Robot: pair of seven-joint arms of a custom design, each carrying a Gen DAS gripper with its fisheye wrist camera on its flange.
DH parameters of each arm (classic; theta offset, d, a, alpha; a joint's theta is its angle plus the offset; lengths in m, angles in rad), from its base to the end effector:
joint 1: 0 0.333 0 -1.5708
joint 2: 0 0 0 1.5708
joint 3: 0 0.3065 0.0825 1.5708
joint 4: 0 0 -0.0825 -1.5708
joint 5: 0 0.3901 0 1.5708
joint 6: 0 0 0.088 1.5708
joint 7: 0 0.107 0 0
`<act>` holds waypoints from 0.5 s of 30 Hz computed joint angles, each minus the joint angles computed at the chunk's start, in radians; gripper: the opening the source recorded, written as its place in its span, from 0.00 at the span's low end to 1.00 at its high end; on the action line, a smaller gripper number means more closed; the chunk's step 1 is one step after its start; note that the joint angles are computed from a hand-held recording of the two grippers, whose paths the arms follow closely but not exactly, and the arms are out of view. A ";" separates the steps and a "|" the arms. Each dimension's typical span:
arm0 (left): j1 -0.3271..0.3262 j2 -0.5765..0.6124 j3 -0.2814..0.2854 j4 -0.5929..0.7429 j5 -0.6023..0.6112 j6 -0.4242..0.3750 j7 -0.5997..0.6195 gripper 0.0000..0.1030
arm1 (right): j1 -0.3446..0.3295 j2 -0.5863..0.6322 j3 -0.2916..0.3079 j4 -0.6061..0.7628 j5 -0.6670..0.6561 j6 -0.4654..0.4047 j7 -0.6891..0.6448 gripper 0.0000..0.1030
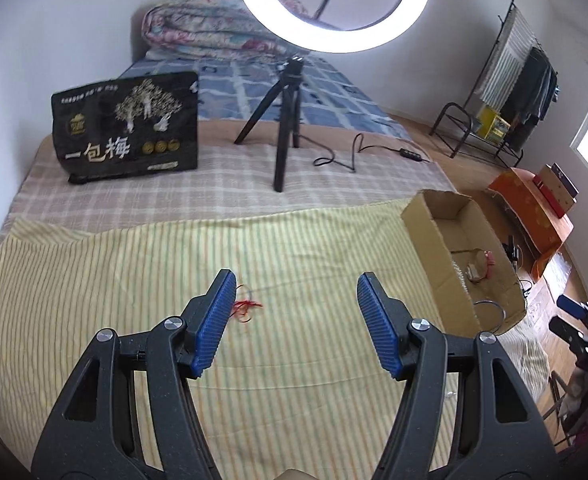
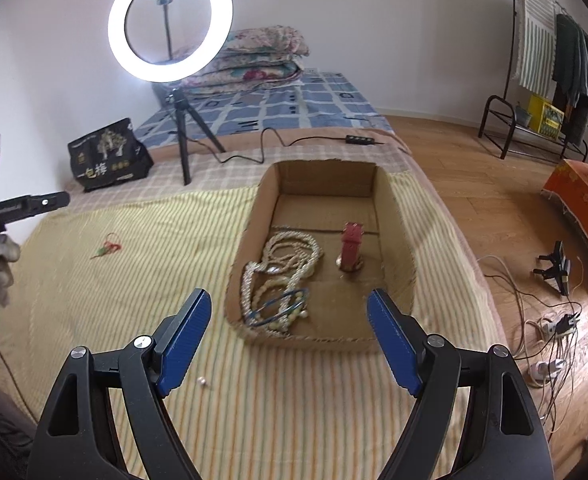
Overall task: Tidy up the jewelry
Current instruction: 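Move the right tool to the pearl stud while the left tool approaches the jade pendant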
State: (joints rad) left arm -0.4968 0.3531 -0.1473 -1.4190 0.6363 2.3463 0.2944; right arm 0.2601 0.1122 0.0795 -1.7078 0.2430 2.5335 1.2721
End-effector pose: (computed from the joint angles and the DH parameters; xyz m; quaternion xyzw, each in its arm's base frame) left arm 0.5867 -0.4073 0.5575 -0.7574 0.5357 -0.3132 0.2031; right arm 0.6157 0.2119 0.5886 -0.7986 0.4811 -0.1652 0.3218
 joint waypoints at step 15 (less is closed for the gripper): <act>0.071 -0.046 -0.020 -0.156 -0.124 0.072 0.065 0.63 | 0.038 -0.062 0.020 -0.152 0.065 -0.006 -0.161 0.78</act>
State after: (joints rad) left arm -0.4258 0.3067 -0.1672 -1.5746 0.5120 2.4179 0.3595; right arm 0.2983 0.0505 0.0991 -1.8602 0.3080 2.5280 1.1112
